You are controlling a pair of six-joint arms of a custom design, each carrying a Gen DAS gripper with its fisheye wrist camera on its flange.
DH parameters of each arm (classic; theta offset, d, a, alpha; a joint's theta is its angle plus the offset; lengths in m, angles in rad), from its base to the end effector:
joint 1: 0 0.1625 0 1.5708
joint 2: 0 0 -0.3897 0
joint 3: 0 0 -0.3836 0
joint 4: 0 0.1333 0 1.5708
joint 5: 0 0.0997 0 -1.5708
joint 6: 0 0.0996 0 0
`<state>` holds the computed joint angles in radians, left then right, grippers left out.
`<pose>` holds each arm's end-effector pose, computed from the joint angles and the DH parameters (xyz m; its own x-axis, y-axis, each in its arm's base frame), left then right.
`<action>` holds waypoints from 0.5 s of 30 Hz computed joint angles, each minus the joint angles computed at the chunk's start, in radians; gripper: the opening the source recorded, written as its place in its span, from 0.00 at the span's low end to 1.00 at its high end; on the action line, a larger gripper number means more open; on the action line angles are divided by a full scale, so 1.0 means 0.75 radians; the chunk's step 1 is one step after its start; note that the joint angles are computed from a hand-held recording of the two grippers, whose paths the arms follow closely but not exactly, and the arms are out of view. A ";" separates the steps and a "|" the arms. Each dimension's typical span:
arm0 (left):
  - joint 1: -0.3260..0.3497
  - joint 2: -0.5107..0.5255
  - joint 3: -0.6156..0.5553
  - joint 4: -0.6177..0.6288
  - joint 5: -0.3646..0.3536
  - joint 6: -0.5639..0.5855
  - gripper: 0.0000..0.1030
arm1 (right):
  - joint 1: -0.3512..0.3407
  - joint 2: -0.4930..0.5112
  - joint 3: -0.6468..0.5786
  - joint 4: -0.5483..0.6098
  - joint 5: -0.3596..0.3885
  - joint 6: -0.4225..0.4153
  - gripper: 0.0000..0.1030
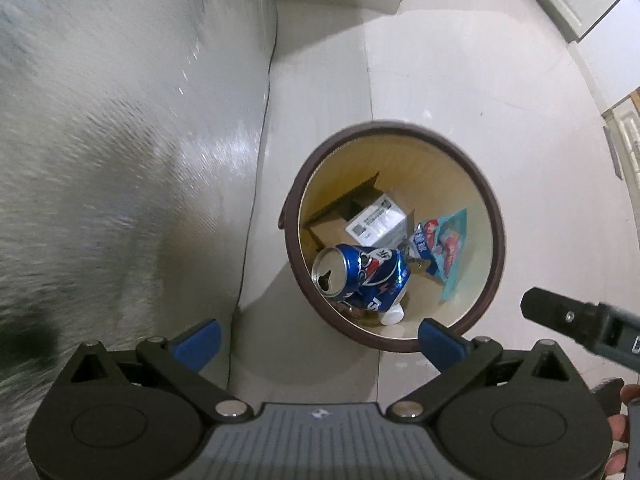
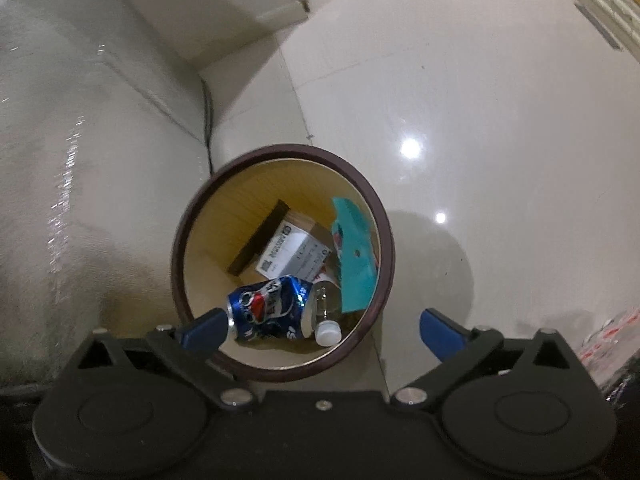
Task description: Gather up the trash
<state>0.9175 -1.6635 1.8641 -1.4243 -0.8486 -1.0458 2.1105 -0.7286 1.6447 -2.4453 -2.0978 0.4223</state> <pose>-0.0900 -0.4452 0.3699 -0.7247 -0.3281 -0.6059 -0.1109 0.9234 -0.3674 0.3902 -0.4894 0.0275 -0.8770 -0.0702 0.4754 -0.1688 0.9712 -0.1680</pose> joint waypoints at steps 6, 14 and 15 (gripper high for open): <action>-0.161 -0.042 -0.053 0.174 0.035 -0.126 1.00 | 0.063 -0.112 0.061 -0.013 -0.020 0.012 1.00; -0.410 -0.081 -0.144 0.399 0.056 -0.319 1.00 | 0.184 -0.275 0.101 -0.004 -0.079 0.032 1.00; -0.447 -0.088 -0.154 0.428 0.060 -0.347 1.00 | 0.200 -0.292 0.105 -0.005 -0.090 0.036 1.00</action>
<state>0.5821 -1.7292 1.7483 -1.1029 -0.8039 -1.3062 2.2606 -0.9475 1.7233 -2.4487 -2.1655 0.4493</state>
